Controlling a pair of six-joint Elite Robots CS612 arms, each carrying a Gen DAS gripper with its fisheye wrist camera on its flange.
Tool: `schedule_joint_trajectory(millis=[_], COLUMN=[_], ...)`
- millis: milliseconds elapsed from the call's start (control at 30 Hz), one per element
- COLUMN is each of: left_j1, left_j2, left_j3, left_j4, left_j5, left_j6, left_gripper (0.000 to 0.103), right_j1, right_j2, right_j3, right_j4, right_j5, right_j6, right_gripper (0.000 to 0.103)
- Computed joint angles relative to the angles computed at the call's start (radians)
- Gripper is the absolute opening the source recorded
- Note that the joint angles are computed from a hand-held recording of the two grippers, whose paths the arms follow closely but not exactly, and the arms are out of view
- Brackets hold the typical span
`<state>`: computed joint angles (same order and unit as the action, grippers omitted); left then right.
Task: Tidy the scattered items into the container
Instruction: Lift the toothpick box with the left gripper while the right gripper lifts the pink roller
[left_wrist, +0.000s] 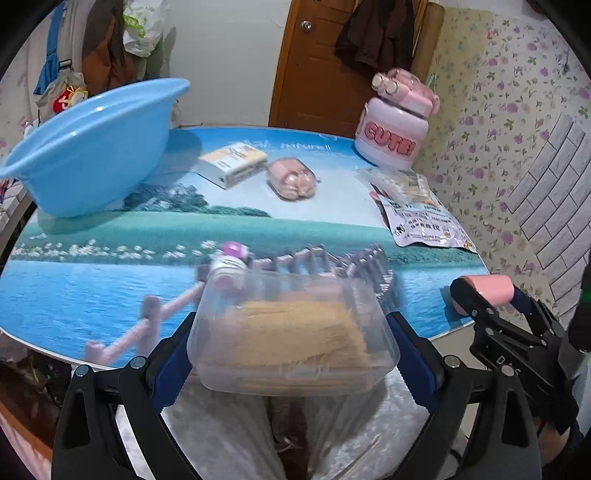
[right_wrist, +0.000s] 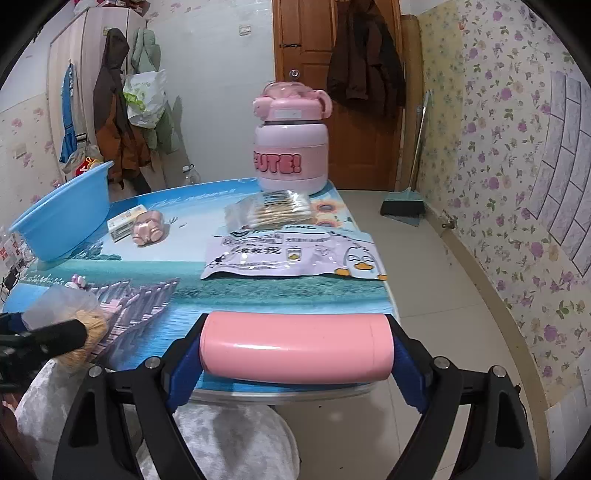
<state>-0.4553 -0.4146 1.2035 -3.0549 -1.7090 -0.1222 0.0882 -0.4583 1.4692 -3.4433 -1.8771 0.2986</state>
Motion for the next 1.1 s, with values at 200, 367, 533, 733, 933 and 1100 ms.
schedule_joint_trajectory(millis=[200,367,533,733,933,1100], left_j1=[0.016,0.021,0.024,0.018,0.011,0.003], left_j2=[-0.006,-0.007,-0.004,0.002,0.005,0.008], left_j3=[0.014,0.019,0.018,0.020,0.024,0.021], left_j4=[-0.035,-0.037,-0.037,-0.032,-0.047,-0.052], left_j5=[-0.029,-0.043,-0.046,-0.032,-0.004,0.030], left_j6=[0.021,0.028,0.047,0.068,0.081,0.053], left_gripper=[0.096,0.095,0.095,0.095,0.095,0.096], right_j1=[0.013,0.017,0.019,0.021,0.022,0.024], right_j2=[0.009,0.012,0.012,0.014,0.015,0.016], right_j3=[-0.027,-0.035,-0.038,-0.044,-0.045,-0.051], right_j4=[0.022,0.043,0.052,0.060,0.059,0.077], right_j5=[0.001,-0.011,-0.023,-0.027,-0.031,-0.038], right_j6=[-0.021,-0.026,-0.023,-0.030,-0.031,-0.034], right_gripper=[0.089,0.089,0.089,0.089,0.089,0.089])
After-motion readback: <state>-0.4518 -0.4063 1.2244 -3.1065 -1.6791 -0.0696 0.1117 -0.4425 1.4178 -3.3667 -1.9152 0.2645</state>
